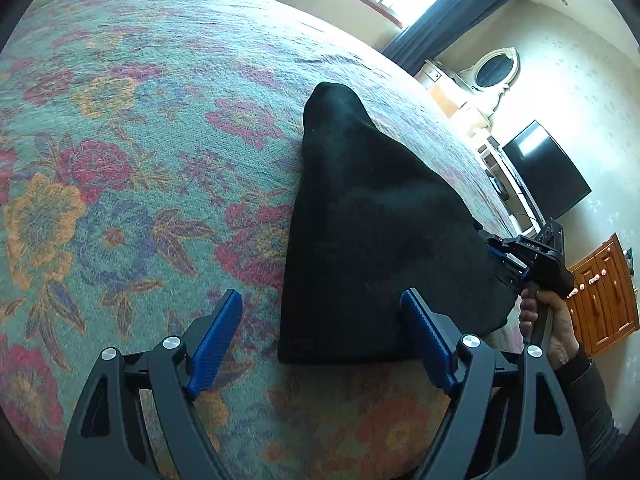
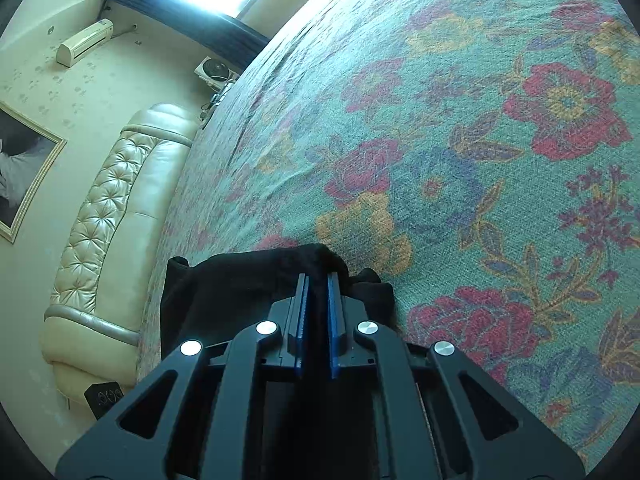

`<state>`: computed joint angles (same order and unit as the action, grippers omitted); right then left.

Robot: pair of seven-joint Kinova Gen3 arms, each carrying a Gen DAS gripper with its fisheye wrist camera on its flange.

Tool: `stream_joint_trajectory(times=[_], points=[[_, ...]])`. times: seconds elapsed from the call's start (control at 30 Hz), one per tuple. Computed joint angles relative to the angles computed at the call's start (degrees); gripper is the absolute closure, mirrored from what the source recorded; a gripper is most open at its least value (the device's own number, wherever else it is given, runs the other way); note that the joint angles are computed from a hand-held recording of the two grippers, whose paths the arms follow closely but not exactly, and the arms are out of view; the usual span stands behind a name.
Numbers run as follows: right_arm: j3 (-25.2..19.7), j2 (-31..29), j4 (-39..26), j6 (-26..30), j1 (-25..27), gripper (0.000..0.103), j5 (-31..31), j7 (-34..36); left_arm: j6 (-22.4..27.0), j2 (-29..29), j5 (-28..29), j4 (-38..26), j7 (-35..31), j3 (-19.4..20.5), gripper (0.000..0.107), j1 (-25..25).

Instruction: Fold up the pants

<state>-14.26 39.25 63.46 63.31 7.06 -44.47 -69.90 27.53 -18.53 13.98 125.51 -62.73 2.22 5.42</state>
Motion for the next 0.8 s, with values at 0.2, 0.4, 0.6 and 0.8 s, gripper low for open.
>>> stream_joint_trajectory(times=[0.2, 0.4, 0.6, 0.8], points=[[4.07, -10.31, 11.27, -5.16, 1.2, 0.028, 3.81, -2.84, 2.32, -3.23, -9.53, -0.9, 13.77, 13.79, 0.024, -6.65], [5.04, -25.03, 27.2, -11.76, -2.85, 0.011, 11.41, 3.33, 8.52, -3.43, -19.29, -4.17, 27.75, 29.71, 0.022, -15.29], [5.89, -33.39, 37.96, -15.19, -12.98, 0.008, 20.87, 3.29, 19.7, 0.06, -32.36, -8.96, 41.73, 45.64, 0.022, -20.91], [6.58, -37.86, 43.46, -22.62, -22.44, 0.002, 33.87, -7.6, 22.71, 2.24, -41.59, -9.3, 52.51, 55.15, 0.017, -22.31]])
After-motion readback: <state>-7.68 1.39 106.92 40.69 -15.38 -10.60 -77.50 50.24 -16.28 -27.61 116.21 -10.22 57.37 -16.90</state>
